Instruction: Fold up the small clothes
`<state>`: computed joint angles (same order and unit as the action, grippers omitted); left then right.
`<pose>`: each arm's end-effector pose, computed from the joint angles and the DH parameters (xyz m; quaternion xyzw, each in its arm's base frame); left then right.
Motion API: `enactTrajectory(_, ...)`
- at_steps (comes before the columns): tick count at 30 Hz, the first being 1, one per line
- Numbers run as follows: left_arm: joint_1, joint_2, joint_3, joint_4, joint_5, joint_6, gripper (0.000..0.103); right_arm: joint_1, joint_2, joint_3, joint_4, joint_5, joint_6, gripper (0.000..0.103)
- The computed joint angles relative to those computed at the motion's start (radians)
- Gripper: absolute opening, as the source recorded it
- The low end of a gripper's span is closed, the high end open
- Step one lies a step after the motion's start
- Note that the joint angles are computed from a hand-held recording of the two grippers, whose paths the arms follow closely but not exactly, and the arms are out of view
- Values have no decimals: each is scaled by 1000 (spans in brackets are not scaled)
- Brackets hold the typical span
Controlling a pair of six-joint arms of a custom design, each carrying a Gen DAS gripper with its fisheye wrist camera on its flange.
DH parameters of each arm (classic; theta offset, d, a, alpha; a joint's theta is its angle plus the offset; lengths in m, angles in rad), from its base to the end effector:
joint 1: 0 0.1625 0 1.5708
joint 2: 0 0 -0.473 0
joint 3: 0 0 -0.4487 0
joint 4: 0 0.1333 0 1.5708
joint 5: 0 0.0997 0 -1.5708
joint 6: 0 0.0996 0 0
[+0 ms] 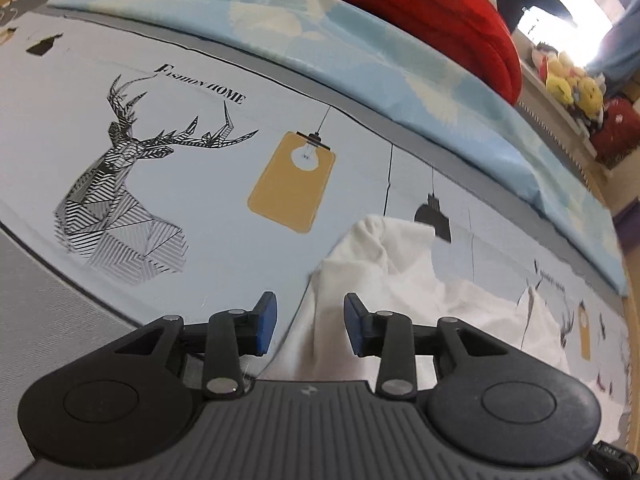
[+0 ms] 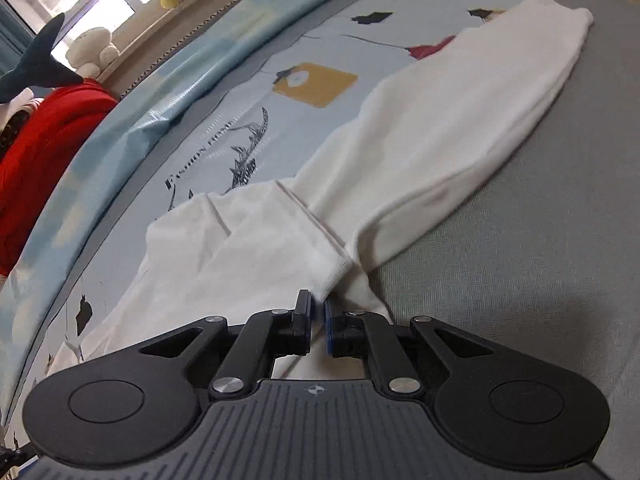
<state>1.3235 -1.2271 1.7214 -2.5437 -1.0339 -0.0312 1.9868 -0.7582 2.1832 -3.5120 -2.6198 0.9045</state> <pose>0.0116 -0.7066 0.3649 0.0385 0.9380 -0.2621 0.2235 0.2530 -0.4565 0.0498 -0.3264 -0.7812 0.4715 0.2469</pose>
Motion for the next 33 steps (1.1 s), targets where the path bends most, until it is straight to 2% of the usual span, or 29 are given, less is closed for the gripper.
enactTrajectory(3, 19, 21, -17, -17, -43, -21, 41, -2, 10, -10, -61, 10, -90, 9)
enactTrajectory(6, 31, 43, -35, -18, -81, -47, 41, -21, 7, -12, -49, 29, -86, 9)
enactTrajectory(9, 33, 66, -43, -42, -94, -22, 39, -28, 1, -12, -25, 33, -72, 9)
enactTrajectory(10, 32, 74, -49, -39, -87, -15, 36, -32, 1, -13, -23, 36, -75, 9)
enactTrajectory(12, 34, 86, -58, -34, -95, 5, 9, -33, 0, -15, -16, 36, -81, 9)
enactTrajectory(13, 32, 87, -59, -33, -92, 25, 2, -34, 0, -17, -13, 38, -85, 9)
enactTrajectory(16, 8, 76, -34, -182, -17, 136, 2, -36, 0, -24, -3, 39, -96, 6)
enactTrajectory(17, 5, 69, -30, -220, -19, 164, 2, -33, 4, -27, -25, 42, -113, 4)
enactTrajectory(19, -6, 67, -25, -306, 18, 221, 2, -22, 27, -44, -124, 56, -207, 4)
enactTrajectory(21, -9, 71, -24, -346, 56, 262, 2, -22, 41, -53, -206, 109, -285, 4)
enactTrajectory(23, -7, 70, -37, -304, 98, 222, 3, -27, 37, -60, -173, 132, -281, 4)
enactTrajectory(24, -5, 62, -40, -276, 92, 193, 3, -31, 31, -62, -129, 135, -257, 4)
enactTrajectory(27, -6, 26, -40, -211, 19, 161, 4, -48, 13, -57, -45, 131, -191, 4)
enactTrajectory(31, -4, -19, -47, 31, -55, 93, 6, -55, 10, -59, -69, 139, -236, 5)
enactTrajectory(33, 0, -32, -49, 150, -76, 93, 10, -54, 12, -65, -87, 142, -259, 5)
